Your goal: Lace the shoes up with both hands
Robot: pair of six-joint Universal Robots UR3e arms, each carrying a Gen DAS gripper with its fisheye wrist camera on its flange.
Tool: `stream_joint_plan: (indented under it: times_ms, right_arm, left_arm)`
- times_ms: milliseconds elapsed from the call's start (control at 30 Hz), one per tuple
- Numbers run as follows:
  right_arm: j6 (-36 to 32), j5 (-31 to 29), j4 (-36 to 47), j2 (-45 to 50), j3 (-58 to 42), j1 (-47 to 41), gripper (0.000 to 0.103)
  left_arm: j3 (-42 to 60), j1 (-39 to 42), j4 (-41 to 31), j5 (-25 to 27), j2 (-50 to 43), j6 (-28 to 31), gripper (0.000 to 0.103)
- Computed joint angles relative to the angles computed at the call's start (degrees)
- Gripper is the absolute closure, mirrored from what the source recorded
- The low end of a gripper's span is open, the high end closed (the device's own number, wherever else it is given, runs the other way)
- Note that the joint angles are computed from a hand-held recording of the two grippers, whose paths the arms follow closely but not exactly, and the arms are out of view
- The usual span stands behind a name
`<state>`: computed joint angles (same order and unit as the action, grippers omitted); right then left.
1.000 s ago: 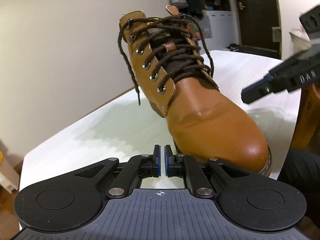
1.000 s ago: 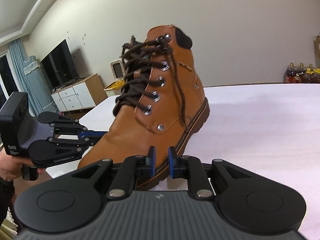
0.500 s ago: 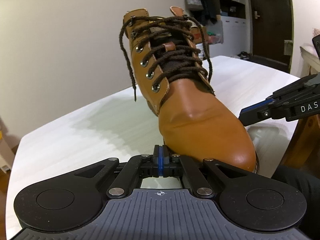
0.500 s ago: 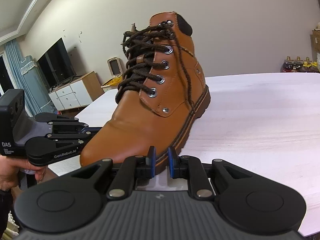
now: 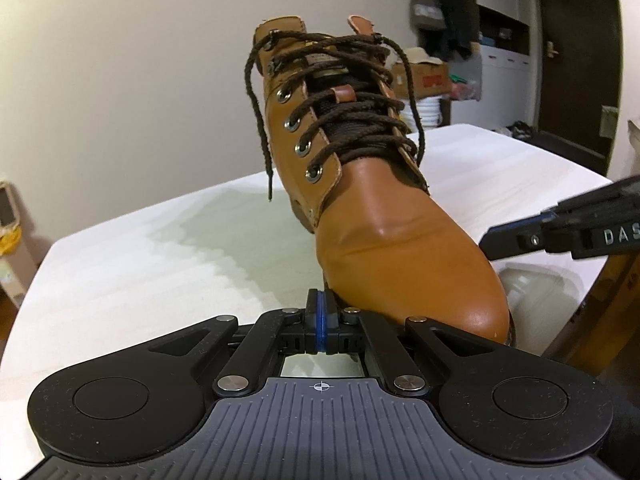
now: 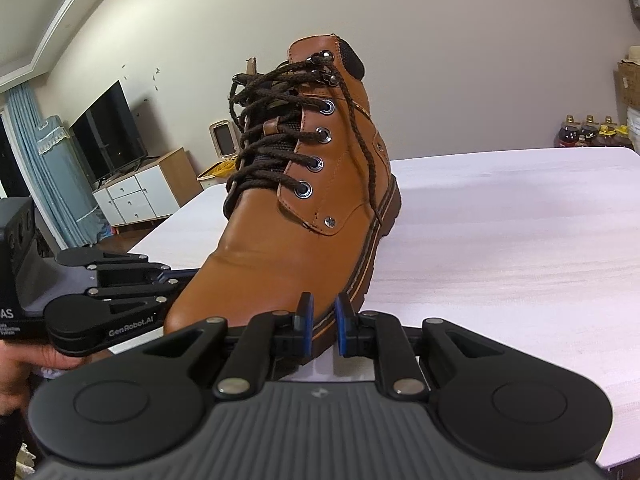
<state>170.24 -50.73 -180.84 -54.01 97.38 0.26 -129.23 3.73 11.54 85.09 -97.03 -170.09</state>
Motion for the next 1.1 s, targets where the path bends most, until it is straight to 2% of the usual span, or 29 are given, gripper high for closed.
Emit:
stream_joint_plan:
  times_ms: [100, 233, 300, 400, 600, 933, 967, 1067, 1100]
  right_arm:
    - [0.08, -0.02, -0.09, -0.36, 0.64, -0.09, 0.088]
    - [1.29, -0.71, -2.61, -1.79, 3.21, -0.77, 0.088]
    - [1.39, -1.07, -3.11, -3.01, 4.74, -1.44, 0.088]
    - [1.72, -1.93, -2.80, -5.01, 6.57, -2.24, 0.088]
    - [3.02, -2.44, -1.47, -12.03, 12.15, -4.28, 0.088]
    - [-1.81, 1.64, -1.08, -28.65, 28.00, -8.36, 0.088]
    - [-2.15, 1.92, -0.62, -30.25, 29.21, -8.68, 0.088]
    - [-3.36, 2.26, 1.48, -35.91, 32.58, -9.49, 0.088]
    - [-3.66, 2.34, 2.04, -37.16, 33.26, -9.68, 0.088]
  left_arm:
    - [0.01, -0.41, -0.19, 0.81, 0.05, -1.67, 0.102]
    - [-2.55, 0.86, -0.21, 0.30, 2.83, -5.46, 0.090]
    - [-3.14, -0.06, -1.16, 1.68, 4.69, -7.57, 0.085]
    - [-2.69, -2.67, -3.48, 4.53, 6.88, -10.31, 0.084]
    - [-0.34, -9.41, -10.29, 11.32, 10.93, -15.00, 0.084]
    - [1.06, -23.34, -17.14, 24.30, 18.36, -22.20, 0.084]
    - [1.08, -25.22, -17.41, 25.99, 18.93, -22.74, 0.083]
    - [1.04, -29.77, -17.14, 30.12, 19.14, -23.60, 0.069]
    - [1.19, -31.23, -17.83, 31.50, 19.29, -24.25, 0.069]
